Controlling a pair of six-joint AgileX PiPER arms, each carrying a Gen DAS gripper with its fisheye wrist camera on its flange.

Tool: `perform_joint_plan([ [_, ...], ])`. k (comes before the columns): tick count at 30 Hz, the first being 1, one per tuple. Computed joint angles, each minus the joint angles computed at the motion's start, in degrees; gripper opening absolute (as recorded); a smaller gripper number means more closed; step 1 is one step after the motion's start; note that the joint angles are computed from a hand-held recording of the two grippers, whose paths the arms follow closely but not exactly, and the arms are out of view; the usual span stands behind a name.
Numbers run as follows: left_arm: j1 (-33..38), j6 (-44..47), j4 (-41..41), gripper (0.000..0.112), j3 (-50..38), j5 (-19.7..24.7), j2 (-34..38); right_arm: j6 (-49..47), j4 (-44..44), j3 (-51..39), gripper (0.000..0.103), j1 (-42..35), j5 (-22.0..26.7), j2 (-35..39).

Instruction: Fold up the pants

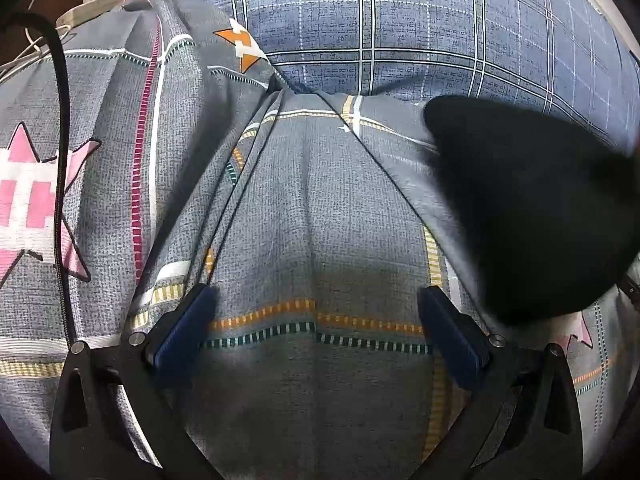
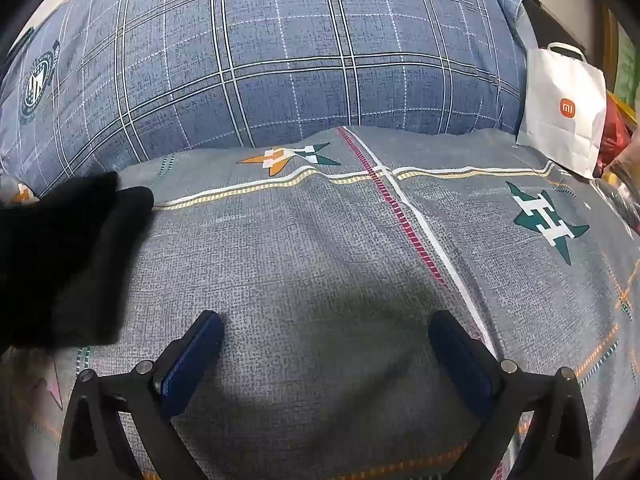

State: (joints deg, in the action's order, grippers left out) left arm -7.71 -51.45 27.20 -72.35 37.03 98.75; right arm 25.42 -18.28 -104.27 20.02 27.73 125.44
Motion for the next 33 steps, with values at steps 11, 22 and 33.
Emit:
perform_joint_plan([
  [11,0.1,0.17,-0.12,0.103,0.03,-0.06,-0.06,-0.03,0.03,-0.02,0.103,-0.01,0.0,0.01],
  [22,0.17,0.28,-0.19,0.103,0.05,-0.04,-0.07,0.4,-0.27,0.22,0.103,0.32,0.27,-0.4],
  [33,0.19,0.37,-0.27,0.103,0.27,-0.01,-0.38,0.0,0.12,0.39,0.103,0.2,0.35,-0.75],
])
